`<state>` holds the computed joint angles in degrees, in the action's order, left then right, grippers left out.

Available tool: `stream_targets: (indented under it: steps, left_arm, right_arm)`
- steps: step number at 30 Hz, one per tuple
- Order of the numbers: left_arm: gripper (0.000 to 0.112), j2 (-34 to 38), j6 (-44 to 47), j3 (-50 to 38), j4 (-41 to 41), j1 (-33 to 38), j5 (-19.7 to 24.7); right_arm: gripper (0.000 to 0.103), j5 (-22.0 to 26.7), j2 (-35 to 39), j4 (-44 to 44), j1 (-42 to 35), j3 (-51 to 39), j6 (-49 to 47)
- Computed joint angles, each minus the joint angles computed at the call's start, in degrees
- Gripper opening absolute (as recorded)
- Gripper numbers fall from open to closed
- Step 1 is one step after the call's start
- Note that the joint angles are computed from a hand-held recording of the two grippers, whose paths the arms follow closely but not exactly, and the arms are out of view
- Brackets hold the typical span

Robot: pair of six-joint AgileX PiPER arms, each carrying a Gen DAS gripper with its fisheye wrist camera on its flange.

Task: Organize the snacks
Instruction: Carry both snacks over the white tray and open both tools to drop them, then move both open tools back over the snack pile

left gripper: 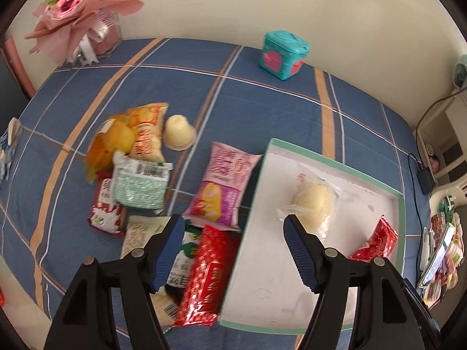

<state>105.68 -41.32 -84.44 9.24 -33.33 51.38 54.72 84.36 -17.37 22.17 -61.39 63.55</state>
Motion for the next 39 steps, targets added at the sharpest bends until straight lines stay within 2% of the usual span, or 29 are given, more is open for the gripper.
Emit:
stream_targets:
  steps: [5,18,31,39]
  left_arm:
    - [0.071,-2.1,-0.9,2.6,0.8,0.3,-0.2]
    - [0.071,-9.0,-2.6,11.7,1.3,3.1,-0.8]
    - [0.071,-16.1,1.2,22.0,-3.8,11.8,-3.6]
    - [0.071,-15.2,5.1,23.7,-8.3,17.5,-4.3]
  right_arm:
    - [0.098,0.6,-0.2,0.0,2.3,0.0,0.4]
    - [0.098,1.6,1.0,-0.2,11.2,-2.4,2.8]
    - [0.098,0.2,5.6,2.0,18.3,-5.4,3.7]
    - [0.098,-2.5,11.0,4.6,20.4,-9.6,0.9]
